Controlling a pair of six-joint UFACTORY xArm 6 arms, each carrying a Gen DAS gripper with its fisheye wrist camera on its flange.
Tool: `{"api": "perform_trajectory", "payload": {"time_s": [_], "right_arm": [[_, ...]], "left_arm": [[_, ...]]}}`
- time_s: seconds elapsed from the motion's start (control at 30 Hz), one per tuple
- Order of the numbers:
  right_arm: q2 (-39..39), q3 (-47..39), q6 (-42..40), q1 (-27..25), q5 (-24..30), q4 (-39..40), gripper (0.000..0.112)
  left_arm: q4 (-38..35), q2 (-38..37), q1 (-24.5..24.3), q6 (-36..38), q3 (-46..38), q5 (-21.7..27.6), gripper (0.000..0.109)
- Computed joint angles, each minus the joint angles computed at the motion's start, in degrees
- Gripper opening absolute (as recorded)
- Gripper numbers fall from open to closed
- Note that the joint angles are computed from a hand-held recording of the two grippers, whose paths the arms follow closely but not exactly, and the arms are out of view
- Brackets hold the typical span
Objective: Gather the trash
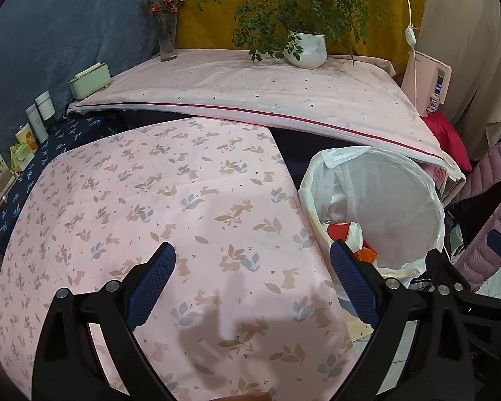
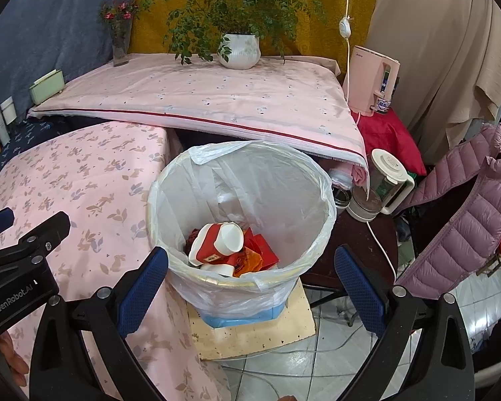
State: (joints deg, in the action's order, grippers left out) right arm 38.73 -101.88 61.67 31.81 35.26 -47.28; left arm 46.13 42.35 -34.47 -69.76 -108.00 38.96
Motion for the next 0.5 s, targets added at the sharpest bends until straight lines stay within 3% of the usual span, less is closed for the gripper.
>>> {"api": "perform_trajectory", "payload": {"time_s": [0.5], "right_arm": [[-0.1,0.1,-0.1,-0.1,-0.2,0.0,0.096]], "left_arm": [[-1.1,1.4,-0.3,0.5,-2.7,1.5,0.089]]}}
